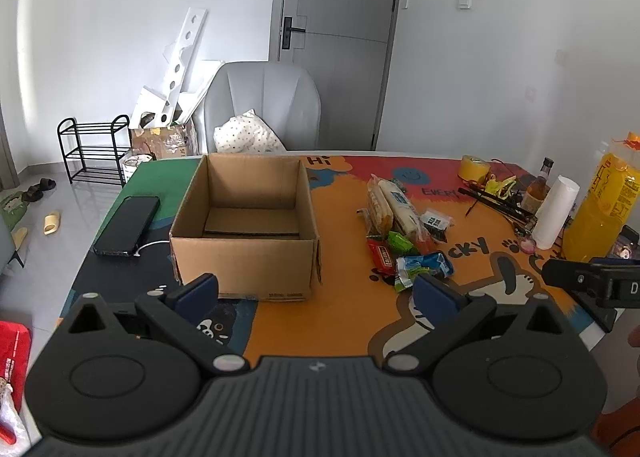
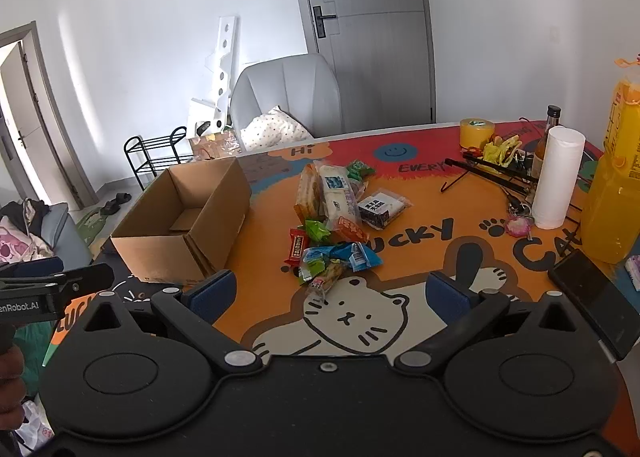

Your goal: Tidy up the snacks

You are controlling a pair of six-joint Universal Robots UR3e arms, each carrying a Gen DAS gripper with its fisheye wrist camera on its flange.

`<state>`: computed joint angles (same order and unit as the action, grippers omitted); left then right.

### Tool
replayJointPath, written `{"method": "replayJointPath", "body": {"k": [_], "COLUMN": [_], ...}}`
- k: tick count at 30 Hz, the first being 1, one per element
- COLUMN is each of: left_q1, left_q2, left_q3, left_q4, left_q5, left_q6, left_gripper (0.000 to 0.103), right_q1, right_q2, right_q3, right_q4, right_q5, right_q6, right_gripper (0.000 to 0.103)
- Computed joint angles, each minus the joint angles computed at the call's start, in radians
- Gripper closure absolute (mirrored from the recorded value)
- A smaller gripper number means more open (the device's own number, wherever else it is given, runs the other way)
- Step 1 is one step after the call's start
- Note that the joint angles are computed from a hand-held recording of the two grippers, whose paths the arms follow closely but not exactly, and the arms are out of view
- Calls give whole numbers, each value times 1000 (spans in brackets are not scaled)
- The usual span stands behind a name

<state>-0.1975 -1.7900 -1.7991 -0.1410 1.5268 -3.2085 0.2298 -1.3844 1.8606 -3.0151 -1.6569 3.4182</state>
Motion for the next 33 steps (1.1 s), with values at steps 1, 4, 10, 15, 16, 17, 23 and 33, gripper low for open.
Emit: {"method": "replayJointPath", "body": {"k": [1, 4, 10, 15, 16, 17, 23, 33], "left_q1": [4, 5, 4, 8, 7, 8, 11, 6], "left_q2": [2, 7, 12, 15, 16, 17, 20, 30], "left_q3": [-2, -6, -15, -27, -25, -26, -30, -32], "left_q4": [-2, -3, 1, 14, 9, 10, 10, 6], "left_q5": [-7, -18, -23, -28, -26, -27, -32, -33], "left_q6": [1, 5, 9, 3, 6, 7, 6, 5], "left_gripper": [0, 0, 0, 0, 0, 0, 0, 0], "right_q1": [1, -2, -2, 3, 2, 4, 3, -1], "right_q2": [0, -4, -6, -2, -1, 0, -1, -7], "right_q3": [-2, 2, 2, -4, -4, -6, -8, -1], "right_q4": [1, -4, -1, 4, 1, 2, 4, -4], "right_q5": [-2, 2, 5, -4, -2, -4, -1, 4], "right_q6": [1, -3, -7, -3, -4, -5, -9, -13], "right_gripper": [0, 0, 0, 0, 0, 0, 0, 0]}}
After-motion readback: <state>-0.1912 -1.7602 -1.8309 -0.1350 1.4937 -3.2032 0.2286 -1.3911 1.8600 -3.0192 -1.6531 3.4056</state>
